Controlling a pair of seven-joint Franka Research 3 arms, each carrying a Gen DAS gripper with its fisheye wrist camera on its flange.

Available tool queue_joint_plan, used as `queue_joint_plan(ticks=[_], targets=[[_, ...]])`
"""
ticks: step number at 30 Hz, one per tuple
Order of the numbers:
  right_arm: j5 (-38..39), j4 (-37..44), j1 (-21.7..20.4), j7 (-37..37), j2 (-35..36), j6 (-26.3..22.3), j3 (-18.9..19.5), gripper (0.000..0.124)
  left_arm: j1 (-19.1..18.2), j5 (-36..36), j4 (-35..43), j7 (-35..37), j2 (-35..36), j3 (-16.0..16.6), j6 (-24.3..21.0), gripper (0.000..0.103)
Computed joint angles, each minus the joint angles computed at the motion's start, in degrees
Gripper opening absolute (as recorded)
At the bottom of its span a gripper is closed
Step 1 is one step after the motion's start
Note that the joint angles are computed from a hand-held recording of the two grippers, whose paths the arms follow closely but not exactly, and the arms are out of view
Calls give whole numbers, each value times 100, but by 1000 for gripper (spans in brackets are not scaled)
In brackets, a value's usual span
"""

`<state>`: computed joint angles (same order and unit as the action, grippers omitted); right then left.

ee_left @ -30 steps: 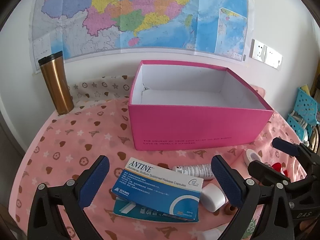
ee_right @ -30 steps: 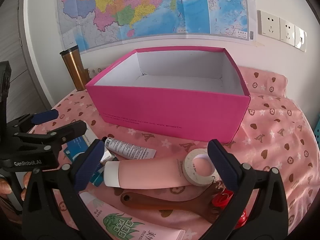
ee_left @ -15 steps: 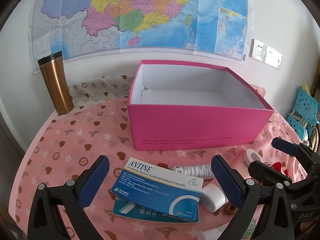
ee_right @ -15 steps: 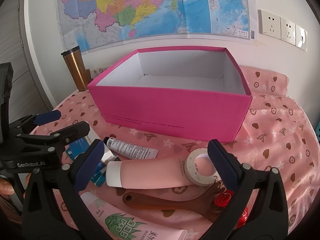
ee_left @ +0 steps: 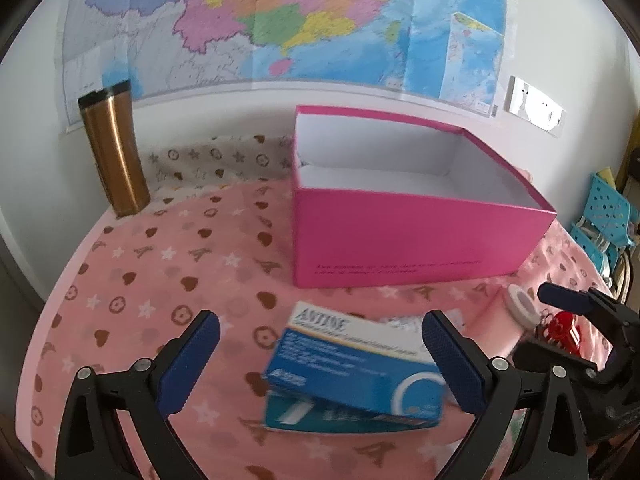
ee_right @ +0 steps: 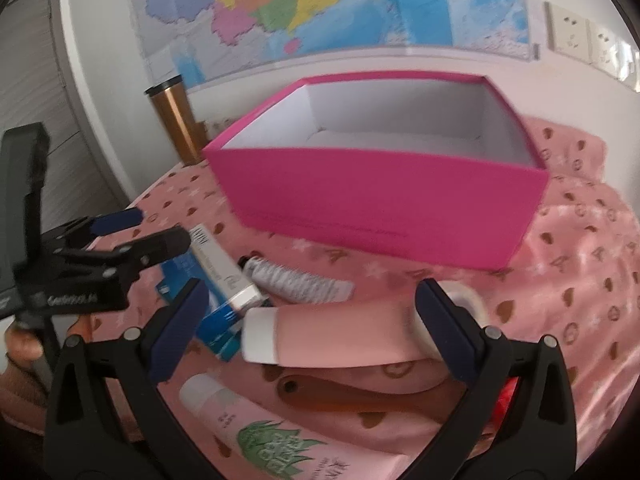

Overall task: Organize rigid objects
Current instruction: 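Grasp the ANTINE medicine box with the left gripper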

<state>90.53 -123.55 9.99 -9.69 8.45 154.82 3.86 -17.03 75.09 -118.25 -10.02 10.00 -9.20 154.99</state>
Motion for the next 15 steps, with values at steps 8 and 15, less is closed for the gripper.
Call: queue_joint_plan(ticks=[8,15], targets=[[-1143,-91,57,726,15,-620,33,74,277,-342,-263,486,2,109,783,75],[-1473,64,31,986,217,-882,118,62,412,-733,-416,1036,105,246,1663,64]])
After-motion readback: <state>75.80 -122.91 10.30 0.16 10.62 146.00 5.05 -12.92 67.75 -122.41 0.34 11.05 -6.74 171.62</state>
